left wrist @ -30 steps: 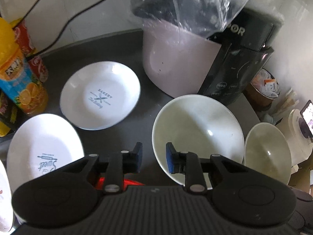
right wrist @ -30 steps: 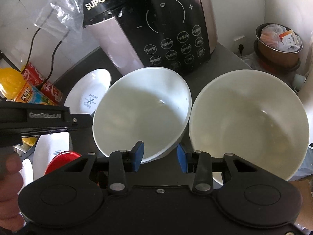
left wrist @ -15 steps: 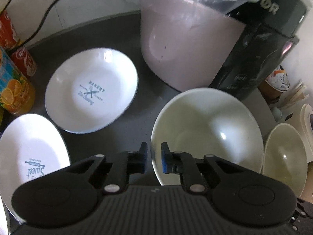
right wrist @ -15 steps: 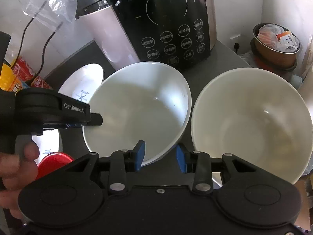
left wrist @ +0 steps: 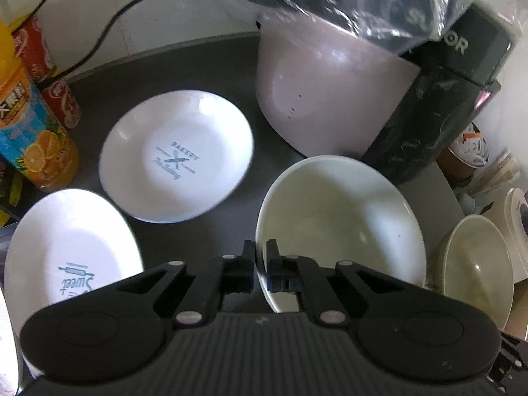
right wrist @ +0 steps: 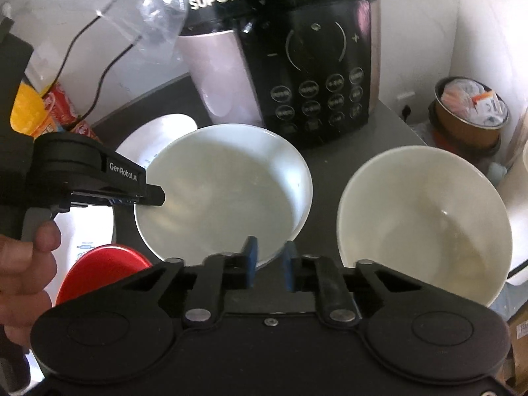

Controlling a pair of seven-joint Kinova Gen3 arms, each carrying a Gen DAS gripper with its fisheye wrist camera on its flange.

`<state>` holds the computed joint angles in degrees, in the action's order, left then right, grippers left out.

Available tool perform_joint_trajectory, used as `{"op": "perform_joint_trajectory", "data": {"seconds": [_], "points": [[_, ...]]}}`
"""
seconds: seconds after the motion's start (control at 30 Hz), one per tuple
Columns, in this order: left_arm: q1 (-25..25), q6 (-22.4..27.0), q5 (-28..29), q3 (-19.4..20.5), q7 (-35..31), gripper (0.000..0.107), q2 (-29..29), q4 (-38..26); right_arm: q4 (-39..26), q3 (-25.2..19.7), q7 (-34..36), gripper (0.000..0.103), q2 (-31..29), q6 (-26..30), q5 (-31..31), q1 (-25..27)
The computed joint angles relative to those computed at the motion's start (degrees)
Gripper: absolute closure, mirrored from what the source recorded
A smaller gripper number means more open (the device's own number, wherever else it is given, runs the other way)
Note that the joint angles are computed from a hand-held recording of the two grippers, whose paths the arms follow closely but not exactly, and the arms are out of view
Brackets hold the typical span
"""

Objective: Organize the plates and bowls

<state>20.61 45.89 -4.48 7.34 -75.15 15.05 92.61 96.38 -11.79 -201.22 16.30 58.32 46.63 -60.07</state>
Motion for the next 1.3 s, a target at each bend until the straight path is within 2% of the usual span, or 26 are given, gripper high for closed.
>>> {"op": "perform_joint_trajectory", "data": {"seconds": [0.07,0.17,0.27,0.4,0.5,0.6,0.73,1.0,1.03,1.23,1.3], "points": [[-0.39,-0.8,0.23,0.01,-0.6,0.103,-0.58,0.79,0.21,-0.16,0.14,0.103,0.0,-2.21,-0.42,0.61],[-1.9,-1.21,2.74,1.07,-3.65,0.104,-0.61,1.25,-1.74,0.08,0.76,0.103,0.85,-1.02,-2.13,0.41],[-0.13,-1.31,0.93,0.01,-1.17,0.105,-0.17,1.37,-1.64,0.44,-0.92,0.1,0.35,-0.04,-2.39,-0.44],[-0.67,-1.5,1.51,0.25,-1.74,0.105,-0.45,1.7,-2.19,0.35,-1.76,0.088,0.07,2.48,-2.53,-0.81],[-0.51,-1.4,0.85,-0.01,-1.47,0.105,-0.44,1.74,-2.33,0.22,-2.12,0.086,0.39,3.45,-2.81,-0.53],[-0.95,-1.36,1.32,0.02,-1.69,0.105,-0.31,1.67,-2.46,0.21,-1.14,0.077,0.68,2.69,-4.52,0.61],[-0.66,-1.22,0.77,-0.17,-1.01,0.105,0.09,1.28,-2.65,0.58,-0.99,0.072,0.97,3.44,-4.45,0.36],[-0.53,-1.09,0.74,-0.1,-0.8,0.105,0.12,1.04,-1.4,1.68,1.29,0.074,2.05,-2.63,-8.32,4.2],[-0.51,-0.98,0.69,-0.09,-0.82,0.105,0.15,0.92,-1.54,1.35,1.46,0.081,2.32,-2.76,-8.21,4.56],[0.96,-0.48,-1.41,-0.77,0.8,0.105,-0.15,0.45,-2.7,2.9,1.63,0.082,2.38,-0.18,-5.91,1.64],[-0.25,-0.88,-0.05,-0.15,-0.02,0.105,-0.97,0.88,-2.72,2.61,1.75,0.082,1.59,0.29,-5.25,1.48]]}}
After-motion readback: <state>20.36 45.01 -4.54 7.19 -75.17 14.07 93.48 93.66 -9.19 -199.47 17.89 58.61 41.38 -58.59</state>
